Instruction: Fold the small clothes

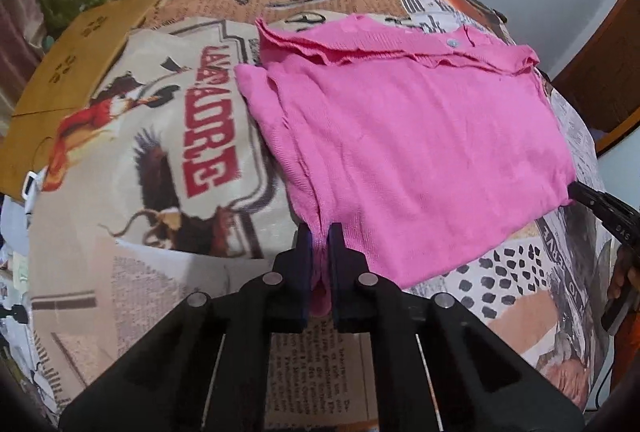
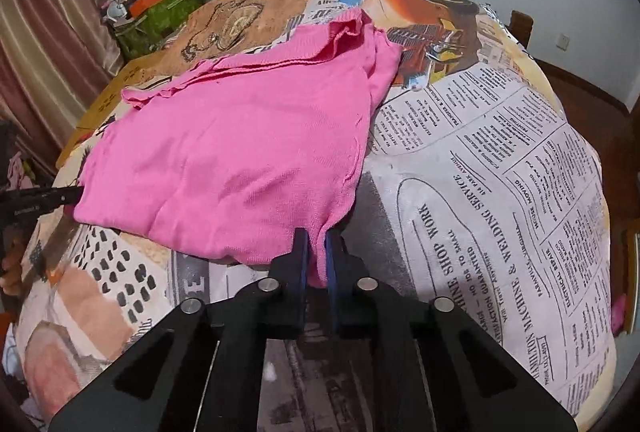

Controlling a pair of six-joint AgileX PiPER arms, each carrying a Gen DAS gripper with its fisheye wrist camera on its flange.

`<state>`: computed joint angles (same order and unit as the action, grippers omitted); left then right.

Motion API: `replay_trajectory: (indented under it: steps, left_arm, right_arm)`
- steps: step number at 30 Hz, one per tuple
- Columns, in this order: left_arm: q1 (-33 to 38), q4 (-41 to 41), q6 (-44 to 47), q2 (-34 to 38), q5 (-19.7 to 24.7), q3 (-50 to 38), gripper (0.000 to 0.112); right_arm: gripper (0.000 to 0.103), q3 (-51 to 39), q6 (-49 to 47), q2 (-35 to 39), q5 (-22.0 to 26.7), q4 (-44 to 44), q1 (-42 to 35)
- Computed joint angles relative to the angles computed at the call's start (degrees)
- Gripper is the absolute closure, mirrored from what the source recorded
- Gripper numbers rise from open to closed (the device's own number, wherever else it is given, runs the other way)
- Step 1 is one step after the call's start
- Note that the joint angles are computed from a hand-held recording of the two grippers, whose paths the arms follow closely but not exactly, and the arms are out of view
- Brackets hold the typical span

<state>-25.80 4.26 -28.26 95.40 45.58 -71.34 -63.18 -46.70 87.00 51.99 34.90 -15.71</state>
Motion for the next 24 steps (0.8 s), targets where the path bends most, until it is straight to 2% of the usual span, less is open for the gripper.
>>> replay_trajectory:
  steps: [10, 16, 19, 24]
  left_arm:
    - [-1.89, 3.99, -3.51, -10.59, 1.89, 5.95, 0.106]
    - [-2.70, 4.46, -6.06, -15.41, 2.21, 11.53, 0.106]
    - [-4.20, 6.69, -7.87, -16.90, 2.76, 14.41, 0.106]
    - [-2.57, 4.84, -5.61, -17.34, 2.31, 17.32, 0.104]
  right_arm:
    - [0.099, 6.42, -7.70, -9.74, 5.88, 4.24, -8.42]
    - [0.099, 10.01, -9.51, -12.82, 8.98, 6.08, -11.92]
    - [0.099, 11.68, -9.87, -14.31, 10.44, 6.06, -12.73]
    - [0.098, 12.98, -9.59, -14.52, 10.20, 3.18, -10.28]
